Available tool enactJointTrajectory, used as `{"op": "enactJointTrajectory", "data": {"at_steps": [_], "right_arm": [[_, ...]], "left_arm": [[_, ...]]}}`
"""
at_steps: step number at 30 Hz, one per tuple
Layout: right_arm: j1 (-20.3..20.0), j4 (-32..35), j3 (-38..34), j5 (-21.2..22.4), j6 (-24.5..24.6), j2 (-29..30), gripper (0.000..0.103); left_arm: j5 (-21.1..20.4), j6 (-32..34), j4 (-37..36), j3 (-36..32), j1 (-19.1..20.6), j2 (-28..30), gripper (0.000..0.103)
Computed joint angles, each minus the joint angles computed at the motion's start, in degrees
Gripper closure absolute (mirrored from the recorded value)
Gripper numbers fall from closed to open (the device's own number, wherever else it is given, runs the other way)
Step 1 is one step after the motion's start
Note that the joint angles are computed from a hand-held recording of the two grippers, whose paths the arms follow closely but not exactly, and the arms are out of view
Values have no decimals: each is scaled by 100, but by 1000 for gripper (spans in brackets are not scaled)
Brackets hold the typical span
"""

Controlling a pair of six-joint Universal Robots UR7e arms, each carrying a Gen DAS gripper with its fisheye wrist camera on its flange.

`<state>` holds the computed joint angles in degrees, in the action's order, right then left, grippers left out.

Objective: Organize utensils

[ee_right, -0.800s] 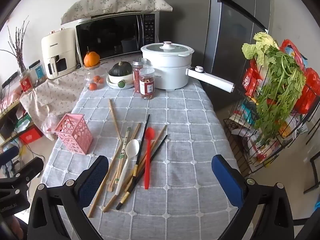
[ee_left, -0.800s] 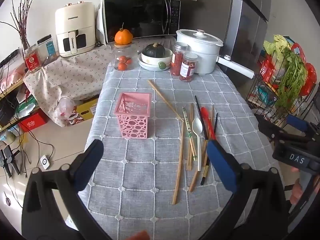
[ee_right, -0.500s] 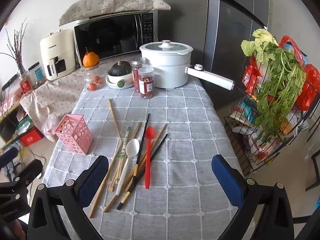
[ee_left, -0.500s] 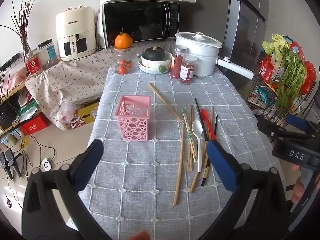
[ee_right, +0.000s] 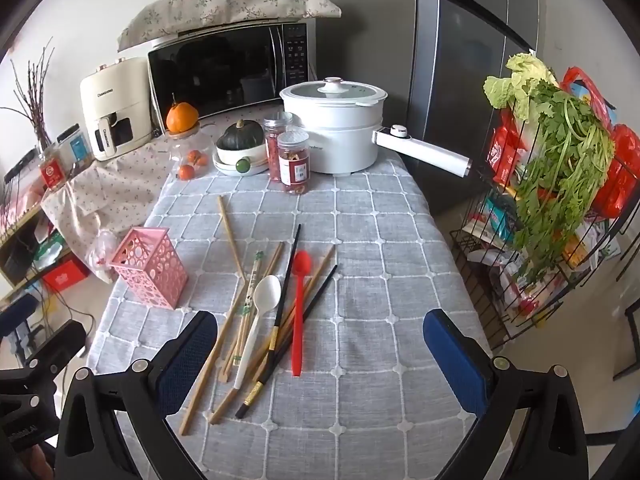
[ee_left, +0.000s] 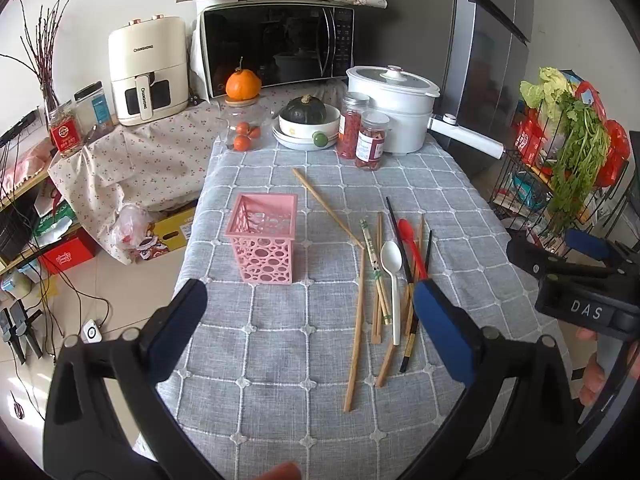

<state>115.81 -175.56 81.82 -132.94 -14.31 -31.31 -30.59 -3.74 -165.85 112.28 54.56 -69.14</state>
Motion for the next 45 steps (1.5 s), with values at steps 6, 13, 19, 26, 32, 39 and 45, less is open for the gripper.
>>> {"op": "enactJointTrajectory", "data": {"at_steps": [6,13,19,26,32,39,45], "right_arm": [[-1,-4,15,-8,-18,21,0],[-4,29,-12,-6,-8,20,0],[-5,27,-9,-4,-6,21,0],[-5,43,-14,-5,-6,14,0],[-9,52,-7,-3,0,11,0],[-8,60,-10,-7,3,13,0],[-9,52,-7,-7,0,20,0]], "left_arm": [[4,30,-56,48,1,-14,1],[6,34,-106,57,0,-1,1],[-5,-42,-110,46,3,51,1],[-10,-43,-138,84,10,-16,1],[-9,-101,-90,97,-12,-16,1],[-25,-83,-92,63,9,-11,1],[-33,-55,-96,66,21,-22,1]]}}
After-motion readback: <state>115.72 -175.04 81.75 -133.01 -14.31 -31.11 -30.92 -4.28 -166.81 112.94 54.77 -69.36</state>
